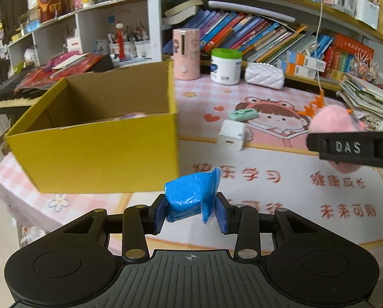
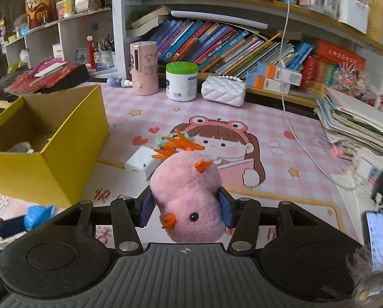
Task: Organize objects
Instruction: 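Carry the pink chick in the right gripper while the left carries the blue block to the box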
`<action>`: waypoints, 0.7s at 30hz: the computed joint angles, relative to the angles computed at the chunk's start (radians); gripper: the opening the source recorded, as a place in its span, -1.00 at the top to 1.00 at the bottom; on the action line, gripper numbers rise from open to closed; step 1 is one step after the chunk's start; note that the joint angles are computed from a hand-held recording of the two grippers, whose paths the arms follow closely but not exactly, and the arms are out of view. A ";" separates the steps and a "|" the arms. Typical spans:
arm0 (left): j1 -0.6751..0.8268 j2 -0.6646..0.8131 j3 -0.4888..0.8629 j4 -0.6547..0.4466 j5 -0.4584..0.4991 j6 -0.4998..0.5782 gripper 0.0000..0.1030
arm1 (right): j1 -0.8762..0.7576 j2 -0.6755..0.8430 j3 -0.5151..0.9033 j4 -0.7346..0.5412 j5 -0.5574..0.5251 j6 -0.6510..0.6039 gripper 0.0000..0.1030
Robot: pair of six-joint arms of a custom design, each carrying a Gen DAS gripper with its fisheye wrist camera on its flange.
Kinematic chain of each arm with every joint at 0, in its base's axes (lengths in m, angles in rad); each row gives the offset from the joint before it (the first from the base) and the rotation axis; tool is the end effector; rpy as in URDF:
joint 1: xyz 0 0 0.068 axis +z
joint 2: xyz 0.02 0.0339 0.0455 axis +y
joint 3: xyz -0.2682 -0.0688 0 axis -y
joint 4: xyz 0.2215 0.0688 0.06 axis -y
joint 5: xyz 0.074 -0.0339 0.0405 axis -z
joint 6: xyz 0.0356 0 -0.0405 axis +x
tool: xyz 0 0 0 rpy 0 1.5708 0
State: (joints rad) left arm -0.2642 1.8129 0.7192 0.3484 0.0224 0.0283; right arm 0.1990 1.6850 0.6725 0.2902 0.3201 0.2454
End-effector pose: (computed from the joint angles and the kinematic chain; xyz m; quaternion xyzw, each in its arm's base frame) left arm 0.3085 -0.0843 0.1303 0.1379 0.9055 -0.0574 0.3971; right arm 0.2960 0.0483 0.1526 0.0865 0.8979 -0.0521 0.4284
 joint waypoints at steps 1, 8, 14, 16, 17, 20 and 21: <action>0.018 -0.010 -0.011 -0.001 0.005 0.012 0.27 | 0.028 -0.004 -0.002 -0.014 0.030 0.020 0.06; 0.144 -0.062 -0.076 -0.012 0.025 0.089 0.27 | 0.263 0.017 0.030 -0.137 0.239 0.144 0.06; 0.246 -0.089 -0.127 -0.002 0.061 0.170 0.27 | 0.414 0.071 0.105 -0.271 0.339 0.260 0.06; 0.287 -0.102 -0.144 0.000 0.087 0.203 0.27 | 0.452 0.090 0.134 -0.319 0.359 0.310 0.06; 0.304 -0.108 -0.151 0.000 0.098 0.216 0.27 | 0.468 0.099 0.146 -0.339 0.365 0.334 0.06; 0.361 -0.123 -0.170 0.001 0.135 0.261 0.28 | 0.520 0.128 0.183 -0.395 0.385 0.402 0.06; 0.382 -0.128 -0.176 0.001 0.149 0.279 0.28 | 0.535 0.137 0.193 -0.408 0.390 0.420 0.06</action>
State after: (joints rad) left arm 0.1174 1.6847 0.5427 0.3492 0.1716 0.3071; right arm 0.7341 1.8218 0.8658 -0.1179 0.7101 0.6653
